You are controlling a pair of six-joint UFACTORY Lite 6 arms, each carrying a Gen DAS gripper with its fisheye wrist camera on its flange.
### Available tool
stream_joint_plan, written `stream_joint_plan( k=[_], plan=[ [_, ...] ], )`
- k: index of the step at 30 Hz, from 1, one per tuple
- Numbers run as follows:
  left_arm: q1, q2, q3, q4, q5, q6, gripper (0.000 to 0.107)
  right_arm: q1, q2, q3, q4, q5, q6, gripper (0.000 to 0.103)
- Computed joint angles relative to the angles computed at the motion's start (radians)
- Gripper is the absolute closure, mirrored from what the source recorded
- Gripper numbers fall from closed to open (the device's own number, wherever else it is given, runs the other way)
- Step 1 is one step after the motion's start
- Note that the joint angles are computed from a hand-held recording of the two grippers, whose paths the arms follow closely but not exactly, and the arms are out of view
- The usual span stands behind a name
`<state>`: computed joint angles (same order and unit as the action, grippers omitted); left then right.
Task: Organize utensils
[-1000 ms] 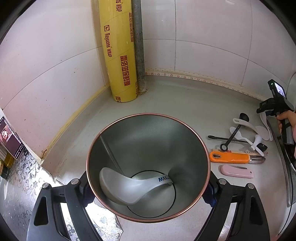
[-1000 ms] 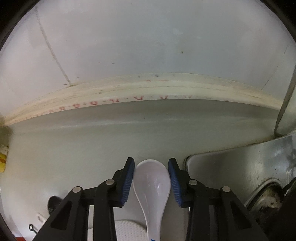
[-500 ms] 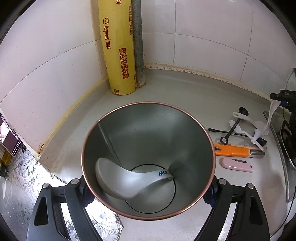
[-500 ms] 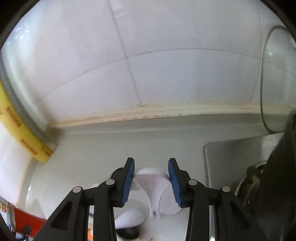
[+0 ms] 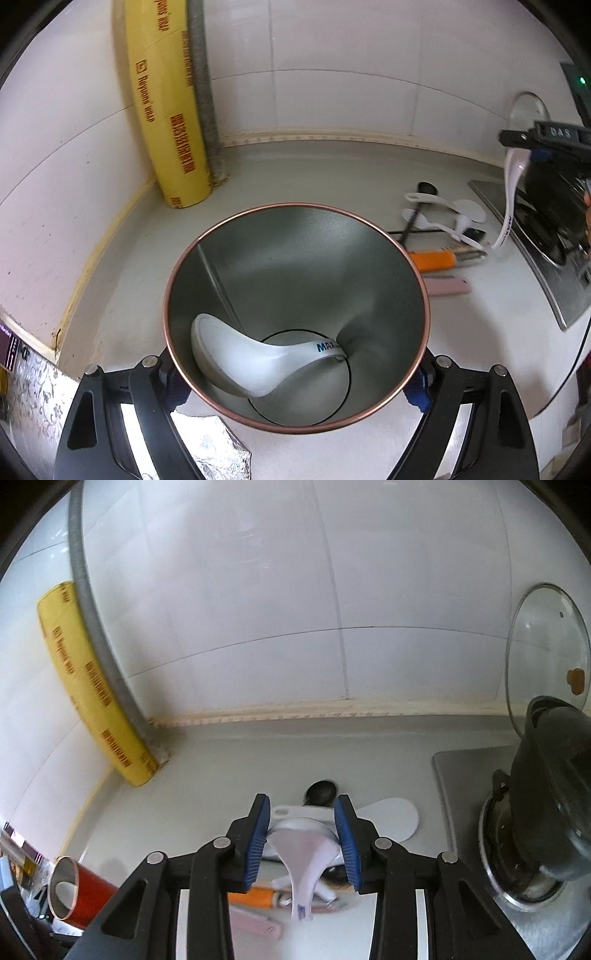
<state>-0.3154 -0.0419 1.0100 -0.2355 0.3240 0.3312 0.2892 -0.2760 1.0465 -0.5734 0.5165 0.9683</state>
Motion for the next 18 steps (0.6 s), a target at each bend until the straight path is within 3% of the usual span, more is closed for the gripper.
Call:
stream_joint_plan(
  k=[4,9,10,12,18],
  plan=[
    [0.000,-0.021,-0.024,-0.087,-0.005,0.099,0.017,0.110,-0.023,0.012,-0.055,0.084,0.103,0.064],
    [-0.011,-0.048,-0.085,-0.278,-0.078,0.297,0.017,0.227,0.001,0.070,-0.119,0.152,0.193,0.065],
    [-0.011,-0.051,-0.092,-0.326,-0.085,0.347,0.017,0.257,0.015,0.099,-0.128,0.164,0.195,0.066],
    [-0.009,-0.054,-0.098,-0.390,-0.083,0.424,0.017,0.292,0.038,0.148,-0.131,0.179,0.181,0.078],
    [0.008,-0.051,-0.099,-0.512,-0.066,0.576,0.017,0.429,0.181,0.363,-0.196,0.272,0.132,0.078]
  ],
)
